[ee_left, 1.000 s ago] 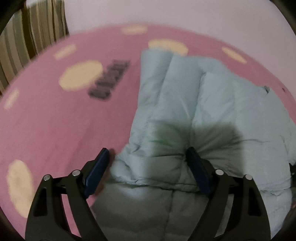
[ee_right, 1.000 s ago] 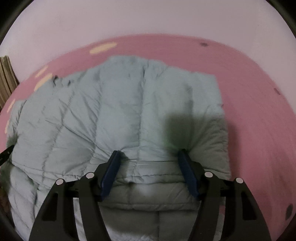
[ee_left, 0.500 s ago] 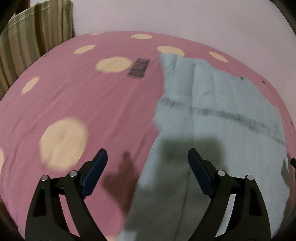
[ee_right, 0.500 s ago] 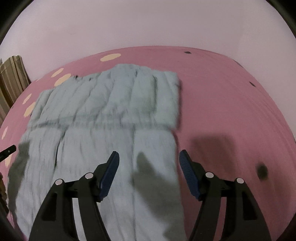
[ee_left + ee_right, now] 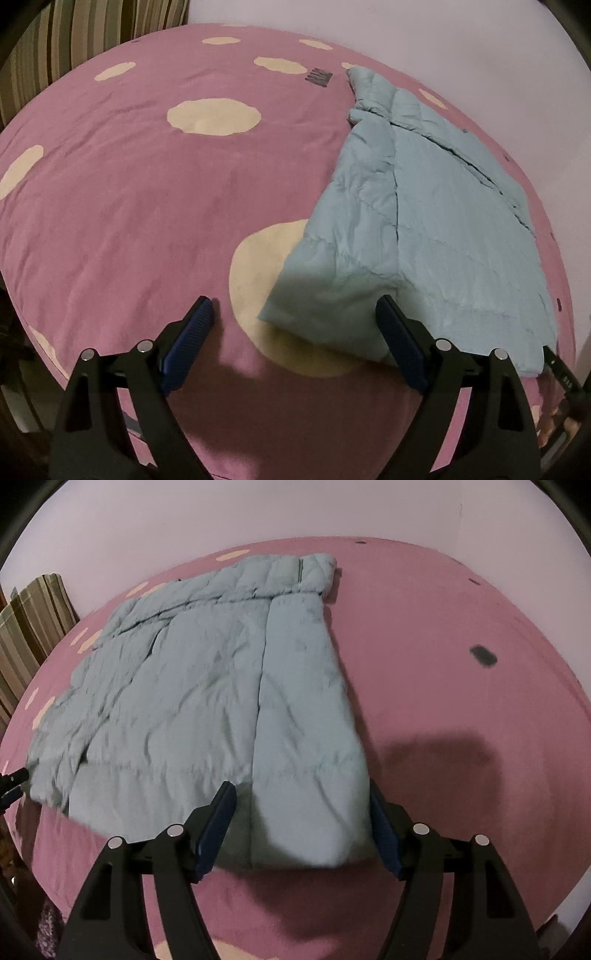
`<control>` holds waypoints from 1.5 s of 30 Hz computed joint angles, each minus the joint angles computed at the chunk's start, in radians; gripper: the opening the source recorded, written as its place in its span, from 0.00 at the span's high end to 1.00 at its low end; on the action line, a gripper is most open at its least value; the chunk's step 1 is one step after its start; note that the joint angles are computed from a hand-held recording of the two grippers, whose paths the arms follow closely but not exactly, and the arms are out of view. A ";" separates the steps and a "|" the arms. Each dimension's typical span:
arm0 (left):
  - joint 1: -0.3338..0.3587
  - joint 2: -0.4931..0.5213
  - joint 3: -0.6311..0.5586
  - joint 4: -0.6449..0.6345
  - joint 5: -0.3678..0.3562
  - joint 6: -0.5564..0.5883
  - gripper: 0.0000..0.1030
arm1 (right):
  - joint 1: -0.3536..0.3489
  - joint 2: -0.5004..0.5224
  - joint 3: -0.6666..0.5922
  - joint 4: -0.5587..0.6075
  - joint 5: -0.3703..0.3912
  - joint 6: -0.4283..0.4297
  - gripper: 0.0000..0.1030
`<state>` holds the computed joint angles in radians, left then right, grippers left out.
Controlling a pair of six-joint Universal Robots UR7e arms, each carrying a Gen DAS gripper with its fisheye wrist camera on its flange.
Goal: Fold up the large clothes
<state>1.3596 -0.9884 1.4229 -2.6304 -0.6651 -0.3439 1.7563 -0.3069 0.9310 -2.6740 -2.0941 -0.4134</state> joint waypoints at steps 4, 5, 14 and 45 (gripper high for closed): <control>0.002 0.001 0.017 -0.044 -0.014 0.019 0.14 | 0.001 0.000 0.020 -0.038 -0.003 -0.004 0.33; 0.002 0.004 0.014 -0.049 -0.022 0.025 0.15 | 0.002 -0.001 0.021 -0.042 -0.003 -0.001 0.33; 0.000 0.039 -0.023 -0.045 -0.017 0.060 0.37 | 0.000 -0.021 0.056 -0.076 -0.007 0.032 0.33; -0.057 0.014 -0.001 -0.254 -0.083 0.191 0.95 | 0.015 -0.098 0.136 -0.158 0.164 0.015 0.92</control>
<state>1.3027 -0.9749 1.4222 -2.8842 -0.7484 -0.1529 1.7712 -0.4054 1.0667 -2.8318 -1.9305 -0.3985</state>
